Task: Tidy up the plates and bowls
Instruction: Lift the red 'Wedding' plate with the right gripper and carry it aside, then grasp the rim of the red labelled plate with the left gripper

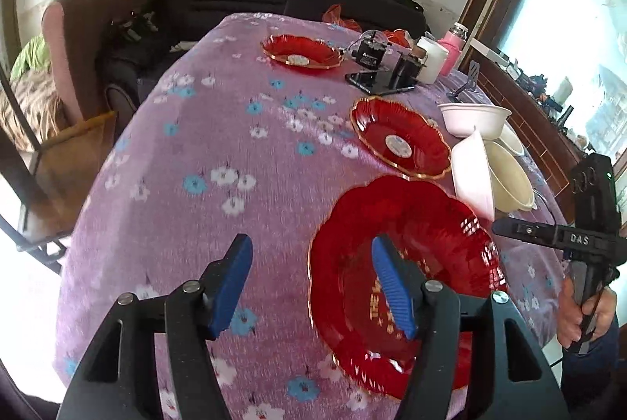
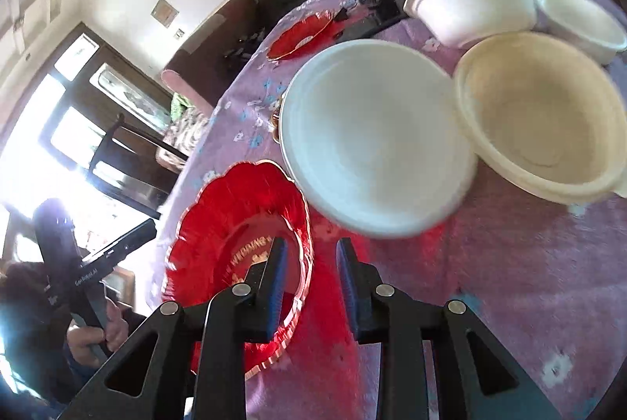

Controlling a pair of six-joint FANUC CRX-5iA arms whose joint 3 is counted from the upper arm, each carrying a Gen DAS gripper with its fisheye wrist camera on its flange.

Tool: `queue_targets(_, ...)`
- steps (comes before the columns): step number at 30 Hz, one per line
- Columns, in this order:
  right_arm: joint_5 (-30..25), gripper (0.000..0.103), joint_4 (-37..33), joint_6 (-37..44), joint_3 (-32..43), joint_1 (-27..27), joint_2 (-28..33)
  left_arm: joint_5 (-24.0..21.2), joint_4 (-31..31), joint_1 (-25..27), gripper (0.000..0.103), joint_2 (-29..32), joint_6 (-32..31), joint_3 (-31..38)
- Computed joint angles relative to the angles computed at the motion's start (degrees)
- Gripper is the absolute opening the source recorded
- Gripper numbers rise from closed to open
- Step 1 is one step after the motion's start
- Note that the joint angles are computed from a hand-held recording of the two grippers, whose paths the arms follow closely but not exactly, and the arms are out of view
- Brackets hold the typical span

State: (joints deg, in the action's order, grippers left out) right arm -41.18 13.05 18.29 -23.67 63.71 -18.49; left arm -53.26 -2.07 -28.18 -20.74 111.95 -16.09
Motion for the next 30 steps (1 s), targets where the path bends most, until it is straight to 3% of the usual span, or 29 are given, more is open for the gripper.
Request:
queue_targets(3,0.8,0.028,-5.0,4.0,2.5,-2.8,2.1,-0.3,-0.5,-0.4,0.063,1.5,-1.2,2.3)
queue_targets(9,-3.3,0.028,1.7,-1.2,4.4,-4.7,5.0,-0.1,0.9,-0.2,0.063,4.7,-3.7,4.9)
queue_targets(19,-2.0,0.028,-1.9,-2.0,6.4,-6.8,7.3,-2.2,12.1,4.3,0.063,14.8,-12.2,10.5)
queue_targets(30,-4.4,0.034,1.6,-7.6,8.1,-7.1,10.6,-6.4,13.0,5.3,0.063,27.9,-11.0,23.0)
